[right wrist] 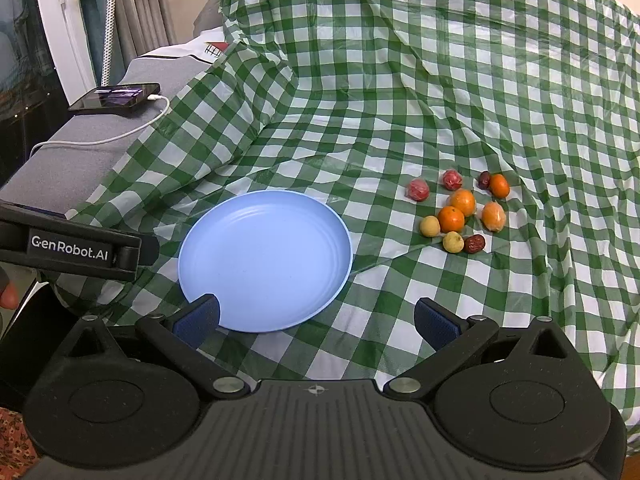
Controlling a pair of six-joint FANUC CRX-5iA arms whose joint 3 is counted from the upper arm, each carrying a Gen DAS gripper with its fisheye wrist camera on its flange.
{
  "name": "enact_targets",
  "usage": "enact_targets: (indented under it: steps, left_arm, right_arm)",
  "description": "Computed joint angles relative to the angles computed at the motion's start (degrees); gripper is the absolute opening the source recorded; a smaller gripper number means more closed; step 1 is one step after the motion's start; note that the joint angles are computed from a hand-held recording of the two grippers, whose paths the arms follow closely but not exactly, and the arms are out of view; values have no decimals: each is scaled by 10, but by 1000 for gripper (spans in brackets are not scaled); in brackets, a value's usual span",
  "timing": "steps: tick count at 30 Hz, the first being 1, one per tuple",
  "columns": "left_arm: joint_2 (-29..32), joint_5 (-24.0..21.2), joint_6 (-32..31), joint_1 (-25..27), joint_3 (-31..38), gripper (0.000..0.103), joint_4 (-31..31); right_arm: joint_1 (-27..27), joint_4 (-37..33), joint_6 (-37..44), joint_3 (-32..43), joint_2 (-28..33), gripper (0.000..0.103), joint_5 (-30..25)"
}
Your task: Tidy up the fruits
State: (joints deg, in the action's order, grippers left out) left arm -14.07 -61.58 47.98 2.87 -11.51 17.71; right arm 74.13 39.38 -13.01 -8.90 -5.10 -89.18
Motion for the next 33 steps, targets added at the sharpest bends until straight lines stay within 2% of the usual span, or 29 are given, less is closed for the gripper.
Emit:
enact_targets:
  steps: [17,33]
  left_arm:
    - [2,-2,6,-1,0,103,-1]
    - [1,-3,9,-3,0,103,0]
  right_arm:
    - [-3,-1,-4,-5,-5,103,5]
    - [2,11,-51,-20,-13,103,-16]
